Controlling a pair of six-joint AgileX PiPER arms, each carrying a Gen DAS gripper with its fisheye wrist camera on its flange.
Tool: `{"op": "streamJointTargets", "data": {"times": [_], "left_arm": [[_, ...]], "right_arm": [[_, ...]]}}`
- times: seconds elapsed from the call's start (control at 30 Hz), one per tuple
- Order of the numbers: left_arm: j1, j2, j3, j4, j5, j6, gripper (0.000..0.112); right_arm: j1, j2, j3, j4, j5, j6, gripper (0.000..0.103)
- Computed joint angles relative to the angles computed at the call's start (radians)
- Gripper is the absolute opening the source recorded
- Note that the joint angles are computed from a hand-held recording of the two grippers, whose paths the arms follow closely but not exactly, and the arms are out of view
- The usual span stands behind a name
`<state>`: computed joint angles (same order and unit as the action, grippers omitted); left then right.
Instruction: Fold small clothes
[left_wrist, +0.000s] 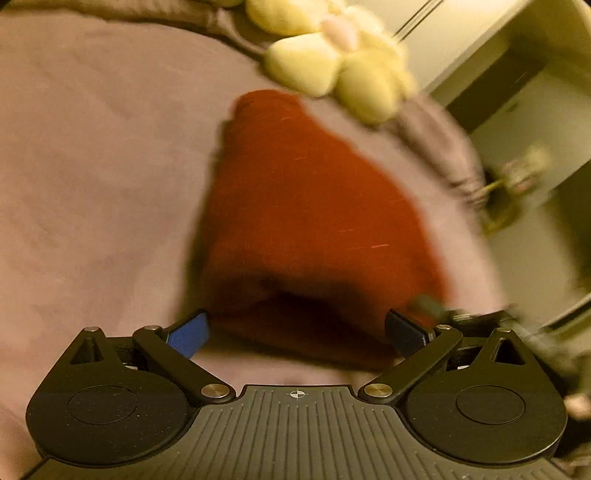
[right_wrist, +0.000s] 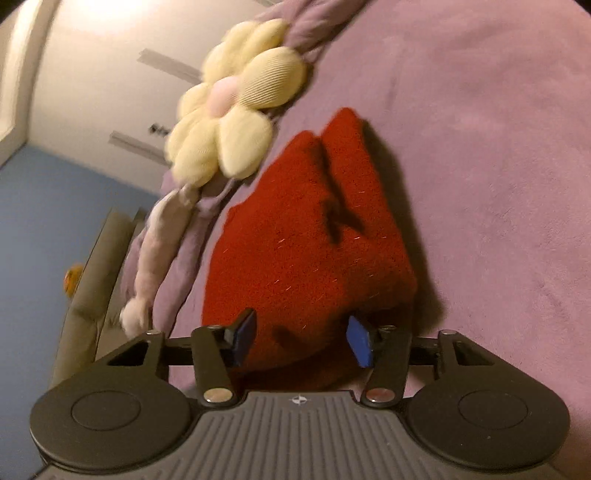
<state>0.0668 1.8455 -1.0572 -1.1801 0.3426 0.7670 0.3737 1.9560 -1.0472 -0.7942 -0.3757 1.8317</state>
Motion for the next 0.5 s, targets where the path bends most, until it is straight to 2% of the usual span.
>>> {"op": "streamJointTargets", "data": {"times": [0.07,0.1,0.17,0.2,0.23,0.27,0.3,0.37,0.5], "left_arm": [[-0.018,0.003,0.007,0.062,-0.072,-0.050,0.103],[-0.012,0.007,0.005,0.114,-0.090,-0.109,0.103],[0.015,0.008,0.013,0.169,-0.095,-0.190,0.103],[0.039,0.003,0.025,0.196,-0.091,-0.217,0.103],[0.060,0.016,0.017,0.250,-0.096,-0.272,0.103],[0.076,0.022,0.013,0.265,-0.086,-0.287,0.103],[0.092,0.024,0.013,0.247,-0.067,-0.273,0.103],[0.107,0.041,-0.010,0.256,-0.034,-0.306,0.103],[0.125,0.005,0.007,0.278,-0.001,-0.296,0.103]], "right_arm": [[-0.005,0.014,-0.005,0.042,-0.029,0.008,0.042],[-0.013,0.020,0.007,0.053,-0.068,0.015,0.037],[-0.038,0.054,0.023,0.082,-0.190,0.045,0.036],[-0.049,0.073,0.037,0.106,-0.248,0.048,0.031],[-0.056,0.093,0.046,0.129,-0.291,0.052,0.028],[-0.065,0.100,0.050,0.117,-0.294,0.060,0.022],[-0.062,0.106,0.038,0.091,-0.257,0.071,0.015],[-0.049,0.115,-0.003,-0.007,-0.160,0.096,0.015],[0.022,0.078,-0.075,-0.106,0.072,-0.039,0.012]]}}
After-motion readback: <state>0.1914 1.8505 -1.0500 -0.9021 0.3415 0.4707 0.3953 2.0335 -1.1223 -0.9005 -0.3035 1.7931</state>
